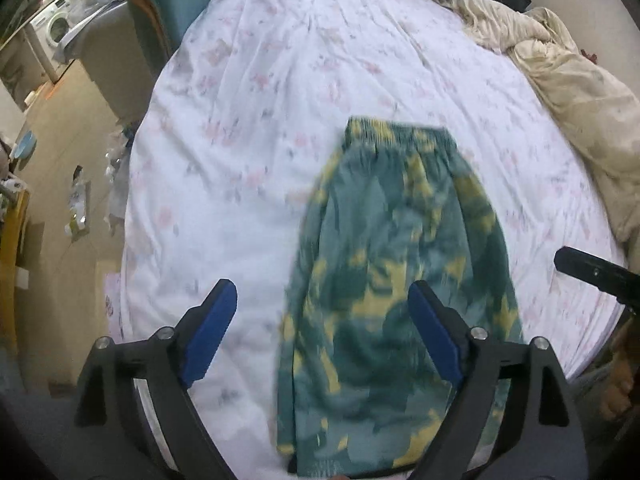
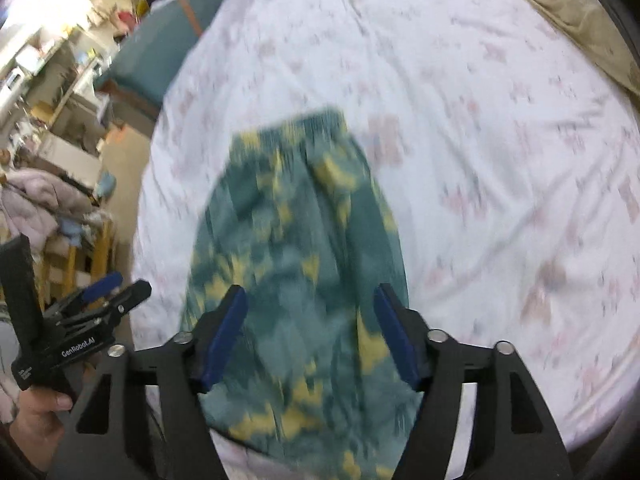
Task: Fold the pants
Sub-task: 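Grasp the elastic waistband of the shorts with both tools, then lift the waistband with both tools and fold it toward the leg hems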
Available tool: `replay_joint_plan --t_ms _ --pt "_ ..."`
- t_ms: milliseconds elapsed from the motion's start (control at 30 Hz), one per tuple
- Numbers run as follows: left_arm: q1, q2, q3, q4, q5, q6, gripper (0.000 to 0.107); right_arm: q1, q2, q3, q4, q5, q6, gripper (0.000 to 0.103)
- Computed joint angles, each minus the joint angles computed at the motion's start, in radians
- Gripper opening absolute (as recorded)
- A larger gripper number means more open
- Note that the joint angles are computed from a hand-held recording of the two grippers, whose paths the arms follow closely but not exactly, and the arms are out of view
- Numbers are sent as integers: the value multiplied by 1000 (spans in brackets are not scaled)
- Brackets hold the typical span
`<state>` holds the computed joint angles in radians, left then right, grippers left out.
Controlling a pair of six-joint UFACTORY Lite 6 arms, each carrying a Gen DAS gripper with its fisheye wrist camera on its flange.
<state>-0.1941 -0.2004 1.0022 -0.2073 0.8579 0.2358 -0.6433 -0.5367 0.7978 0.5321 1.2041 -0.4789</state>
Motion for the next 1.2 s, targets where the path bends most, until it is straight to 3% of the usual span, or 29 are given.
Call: replay_joint_plan --t_ms 100,300,433,667,733,800,833,867,967,1033,1200 --pt "12 145 133 -33 -19 56 85 105 136 45 40 -142 46 71" --pt "-15 440 338 -68 -150 123 84 80 436 223 142 -225 -99 71" --pt "-35 640 492 -160 -119 168 84 119 607 308 178 -306 -153 70" --pt "-84 901 715 -97 -129 163 81 165 881 460 205 -394 -181 70" --pt "-75 970 793 -144 -111 224 75 166 956 502 207 -399 -180 70" --pt "-59 1063 916 -220 -21 308 45 165 1012 528 216 -400 -190 70" --pt "-51 1105 973 -258 37 345 38 166 1039 541 217 -401 -192 69" --pt "-47 1130 1009 -280 70 370 27 167 1057 546 225 -399 -198 67" --pt "-48 1130 1027 -290 79 391 19 172 1096 569 240 -401 -214 56" --pt "-36 1147 1064 -313 110 393 15 175 1112 595 270 -364 -254 27" --pt "-32 1084 1066 -335 49 406 13 212 1041 616 278 -410 -295 16"
